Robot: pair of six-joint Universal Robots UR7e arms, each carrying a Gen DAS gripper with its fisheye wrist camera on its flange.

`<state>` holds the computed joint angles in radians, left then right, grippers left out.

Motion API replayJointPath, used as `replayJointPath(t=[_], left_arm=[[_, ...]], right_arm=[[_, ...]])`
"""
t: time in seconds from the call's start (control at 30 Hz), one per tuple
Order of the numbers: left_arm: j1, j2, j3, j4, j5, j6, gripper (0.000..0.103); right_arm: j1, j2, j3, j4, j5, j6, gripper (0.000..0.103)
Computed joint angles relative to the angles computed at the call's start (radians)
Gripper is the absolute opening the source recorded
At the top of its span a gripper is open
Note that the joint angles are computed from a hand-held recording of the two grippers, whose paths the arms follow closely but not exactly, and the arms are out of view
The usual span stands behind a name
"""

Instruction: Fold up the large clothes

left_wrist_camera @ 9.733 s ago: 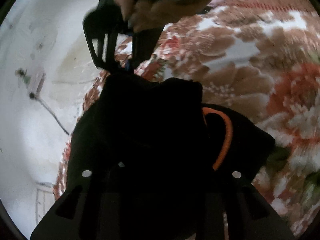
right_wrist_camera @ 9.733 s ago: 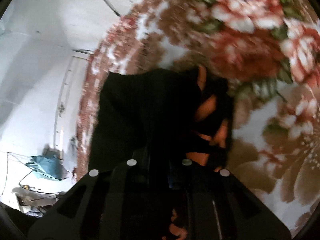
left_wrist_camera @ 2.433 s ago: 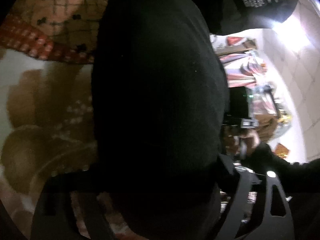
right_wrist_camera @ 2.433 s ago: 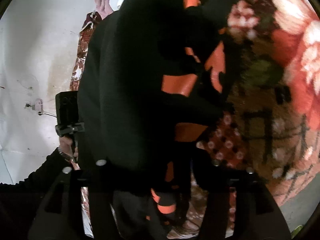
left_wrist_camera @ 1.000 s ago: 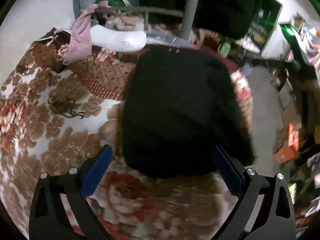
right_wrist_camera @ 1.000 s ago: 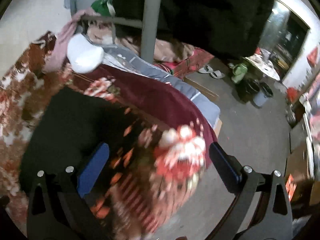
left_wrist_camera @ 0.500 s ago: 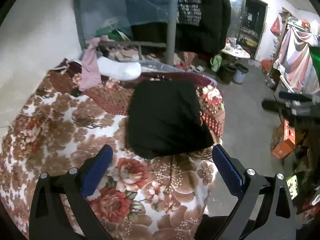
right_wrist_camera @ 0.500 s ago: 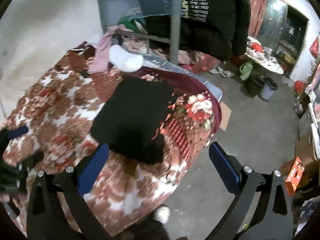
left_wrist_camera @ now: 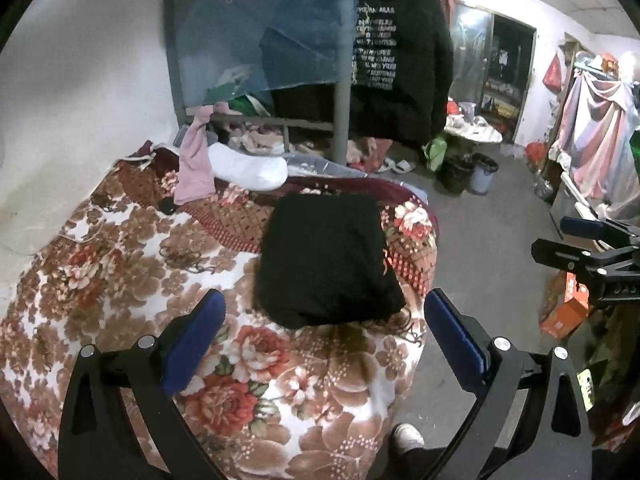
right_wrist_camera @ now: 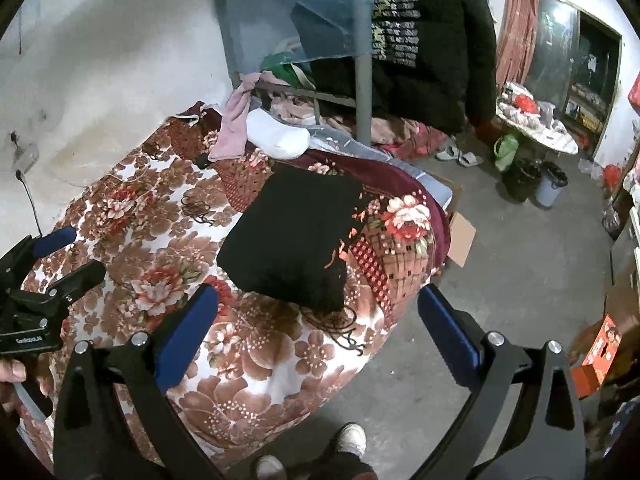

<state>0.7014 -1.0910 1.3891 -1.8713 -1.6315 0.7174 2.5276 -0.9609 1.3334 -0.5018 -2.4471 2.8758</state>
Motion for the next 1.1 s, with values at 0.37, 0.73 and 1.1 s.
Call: replayJointPath(t=[0.37,0.73,1.1], left_arm=[[-0.013,-0.011,-0.002,-0.001,0.034,0.013,0.098],[-0.004,-0.010,0.019,-0.057,0.027,-0.002,0.098],[-0.006,-0.011,0.022,-0.081,-0.014,0.010,0.098]], right_arm=[[0.023,-0.004,0.014,-0.040,0.024,0.012,0.098],[0.016,-0.006,0.013,-0.028,-0.015,-0.005,0.098],[0.007,-0.002,-0.012,0.019,-0.048,-0.007,0.098]])
